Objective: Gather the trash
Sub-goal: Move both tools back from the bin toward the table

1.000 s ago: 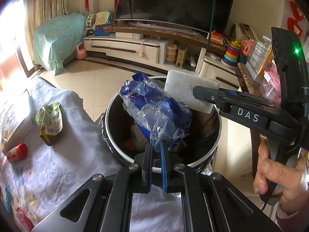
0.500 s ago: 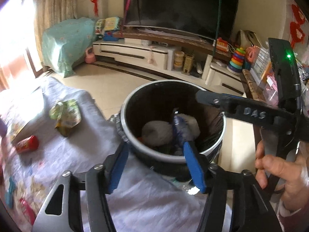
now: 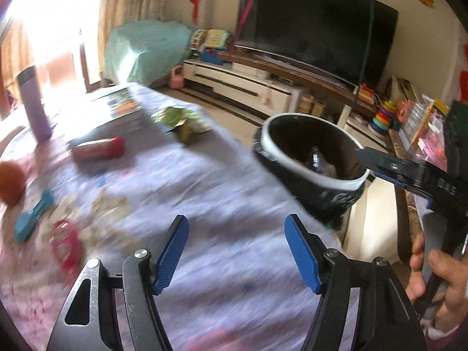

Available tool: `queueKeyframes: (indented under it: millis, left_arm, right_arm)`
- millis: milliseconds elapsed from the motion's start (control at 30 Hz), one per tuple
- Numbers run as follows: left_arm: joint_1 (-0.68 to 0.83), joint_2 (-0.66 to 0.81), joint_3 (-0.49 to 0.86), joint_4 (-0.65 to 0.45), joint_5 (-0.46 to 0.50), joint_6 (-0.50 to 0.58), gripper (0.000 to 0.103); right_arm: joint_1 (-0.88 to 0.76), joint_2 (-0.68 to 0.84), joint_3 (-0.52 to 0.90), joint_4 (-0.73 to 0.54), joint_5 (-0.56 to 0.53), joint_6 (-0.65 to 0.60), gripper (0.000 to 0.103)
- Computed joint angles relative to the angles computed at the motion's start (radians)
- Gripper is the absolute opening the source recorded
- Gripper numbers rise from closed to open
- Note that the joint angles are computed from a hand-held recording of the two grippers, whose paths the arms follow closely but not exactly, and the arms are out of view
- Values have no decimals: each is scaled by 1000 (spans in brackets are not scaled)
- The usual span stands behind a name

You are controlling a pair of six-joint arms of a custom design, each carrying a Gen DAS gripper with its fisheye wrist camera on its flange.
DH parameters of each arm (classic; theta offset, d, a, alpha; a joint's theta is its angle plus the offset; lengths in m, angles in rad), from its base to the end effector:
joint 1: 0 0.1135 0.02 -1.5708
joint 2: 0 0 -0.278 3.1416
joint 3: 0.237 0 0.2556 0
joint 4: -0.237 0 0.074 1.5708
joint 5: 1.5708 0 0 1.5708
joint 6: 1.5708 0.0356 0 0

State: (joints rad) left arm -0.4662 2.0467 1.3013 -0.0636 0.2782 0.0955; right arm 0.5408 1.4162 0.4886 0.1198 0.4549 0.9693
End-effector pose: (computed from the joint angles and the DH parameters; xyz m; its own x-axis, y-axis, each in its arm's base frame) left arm 0.3934 -0.2089 0.1579 -0.5861 0.3976 -0.7060 0.6604 0.7392 -0.1320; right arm 0.2202 0.1140 0.1488 -0.5173 0.5533 -0.6529 0.3965 0.8310 0.3901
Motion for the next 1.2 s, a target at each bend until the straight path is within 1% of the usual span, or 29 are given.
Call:
queueKeyframes:
  millis: [167, 267, 333, 500, 600, 767, 933, 1200]
  left_arm:
    - [86, -85, -129, 52, 46, -4, 68]
    - [138, -134, -208, 88, 64, 2, 68]
    - [173, -162, -257, 110, 67, 7, 69]
    - [277, -185, -283, 89, 98, 45, 69]
    - [330, -192, -273, 57, 117, 80, 69]
    - [392, -157, -206, -1, 122, 140, 70]
    - [453, -114, -142, -44, 123, 200, 71]
    - [495, -34, -38, -93, 106, 227, 71]
  right_arm:
    - [115, 40, 48, -3, 68, 39, 95]
    - [191, 93, 111, -36, 133, 55, 95]
    - [217, 121, 138, -35, 144, 53, 96]
    - [278, 221, 237, -50, 143, 43, 97]
    - [298, 287, 295, -40, 112, 32, 97]
    - [312, 395, 400, -39, 52, 6, 96]
    - [335, 497, 524, -72, 20, -36, 96]
    - [338, 606, 657, -102, -42, -82, 96]
